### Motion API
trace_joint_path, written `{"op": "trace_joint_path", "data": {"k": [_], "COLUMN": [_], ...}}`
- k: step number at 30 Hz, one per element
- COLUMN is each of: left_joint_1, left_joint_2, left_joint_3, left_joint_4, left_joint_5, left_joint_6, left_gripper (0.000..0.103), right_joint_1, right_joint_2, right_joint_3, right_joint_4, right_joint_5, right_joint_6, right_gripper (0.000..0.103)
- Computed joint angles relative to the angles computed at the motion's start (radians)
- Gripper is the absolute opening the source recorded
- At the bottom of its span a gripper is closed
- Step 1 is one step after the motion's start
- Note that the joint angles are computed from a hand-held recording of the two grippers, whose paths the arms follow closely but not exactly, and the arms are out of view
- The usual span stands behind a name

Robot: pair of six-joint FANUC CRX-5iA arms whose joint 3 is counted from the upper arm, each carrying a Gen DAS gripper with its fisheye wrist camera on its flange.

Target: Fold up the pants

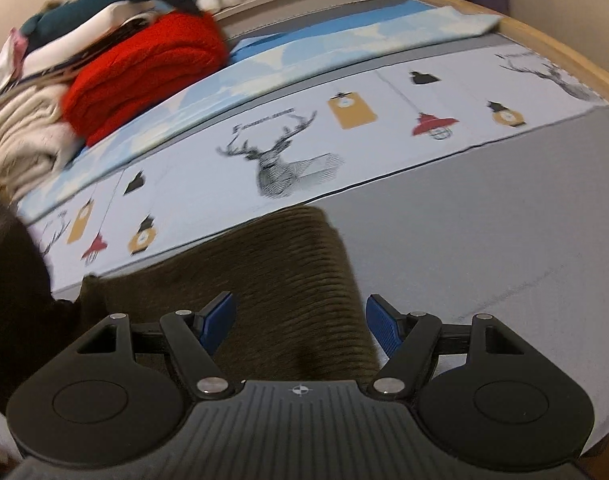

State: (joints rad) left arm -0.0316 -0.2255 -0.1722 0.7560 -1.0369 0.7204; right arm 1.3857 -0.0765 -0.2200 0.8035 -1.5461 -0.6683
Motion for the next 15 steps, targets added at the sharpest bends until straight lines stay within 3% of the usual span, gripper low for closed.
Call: {"op": "trace_joint_path", "data": {"k": [1,3,5,9,13,15], "left_joint_1": [-0.038,-0.111,-0.144,-0.073,0.038,0.076], "left_joint_2": [0.005,0.068,0.135,0.125,0.190,0.222], "left_joint_3": [-0.005,0.045,0.111,0.097,0.220,0.271], "left_joint_4": [0.000,-0.041,-0.091,-0.034,-0.081,-0.121], "left_joint_5": [-0.024,-0.144,-0.260,-0.254,-0.286,-0.260], "left_joint_6": [-0.002,0.052,0.120,0.042,-0.048,-0.112], "left_gripper": [0.027,0.041,0.046,0.066,0.066,0.066], "right_joint_1": [0.002,0.010,0.020,0.040,0.039,0.036], "right_joint_2": [-0.003,-0.006,-0.021,-0.060,-0.074,-0.075], "right_joint_3": [-0.004,-0.010,-0.028,-0.080,-0.106,-0.108], "right_joint_4": [0.000,-0.002,-0.009,-0.017,0.000,0.009], "right_joint_5": [-0.017,-0.067,-0.098,-0.080,-0.025,-0.007], "right_joint_6": [-0.023,-0.081,-0.147,-0.232,-0.203,-0.195], "right_gripper": [0.073,0.073,0.073,0.074,0.075,0.077]}}
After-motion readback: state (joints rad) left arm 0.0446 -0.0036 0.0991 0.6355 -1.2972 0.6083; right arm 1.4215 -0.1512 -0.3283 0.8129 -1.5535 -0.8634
